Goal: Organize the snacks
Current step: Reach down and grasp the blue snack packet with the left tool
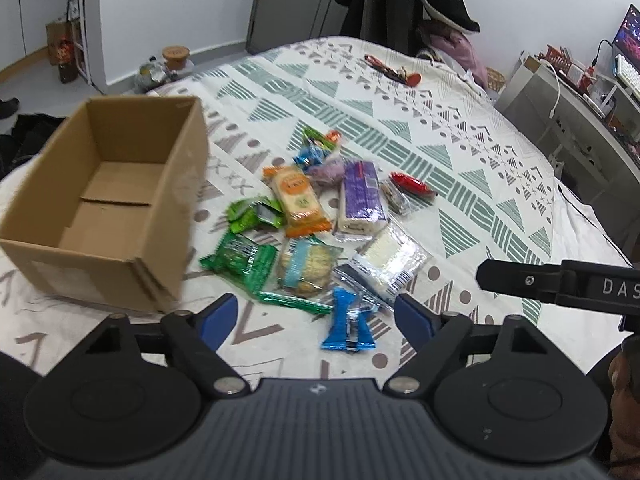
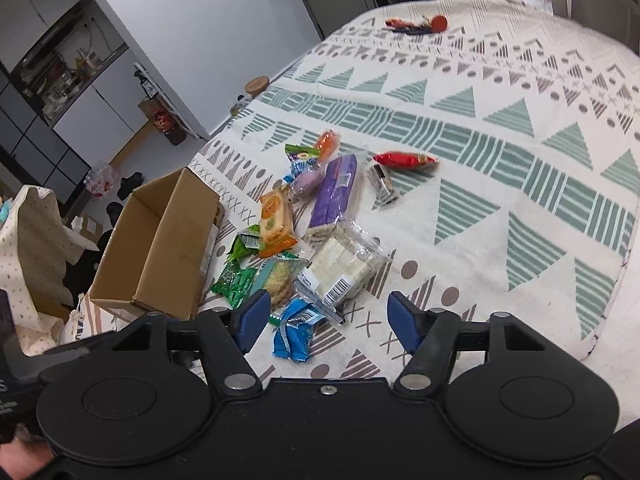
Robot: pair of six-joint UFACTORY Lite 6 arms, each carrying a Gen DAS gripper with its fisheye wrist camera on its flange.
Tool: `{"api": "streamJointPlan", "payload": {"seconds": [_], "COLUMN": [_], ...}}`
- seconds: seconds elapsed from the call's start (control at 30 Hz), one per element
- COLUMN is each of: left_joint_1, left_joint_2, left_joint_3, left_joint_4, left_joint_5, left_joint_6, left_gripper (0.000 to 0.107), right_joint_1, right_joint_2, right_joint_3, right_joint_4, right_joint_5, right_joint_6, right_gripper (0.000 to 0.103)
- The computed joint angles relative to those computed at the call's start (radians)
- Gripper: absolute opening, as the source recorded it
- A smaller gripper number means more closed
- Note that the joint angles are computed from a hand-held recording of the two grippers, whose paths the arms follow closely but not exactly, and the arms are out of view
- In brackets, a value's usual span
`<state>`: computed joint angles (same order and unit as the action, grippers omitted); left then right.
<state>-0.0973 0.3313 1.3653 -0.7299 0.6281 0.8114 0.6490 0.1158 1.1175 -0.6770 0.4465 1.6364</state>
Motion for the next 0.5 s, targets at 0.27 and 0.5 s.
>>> {"api": "streamJointPlan", "payload": {"seconds": [0.27, 0.5], "left_joint_1": [-0.069, -0.102], "left_joint_2": [0.134, 0.244], "left_joint_3": [0.08, 0.162], "left_joint_4": [0.025, 0.055], "left_joint_5": [-0.009, 0.008], "left_joint_6": [-0.071, -0.135], "left_gripper": [0.068, 0.063], "right_joint_1": [-0.079, -0.133], "right_joint_2": [0.061, 0.093], "right_joint_3": [0.0, -0.008], "right_joint_4": [0.153, 0.293], "right_joint_5": [-0.103, -0.166], "right_joint_6": [-0.133, -0.247], "right_gripper": [0.04, 0.036]}}
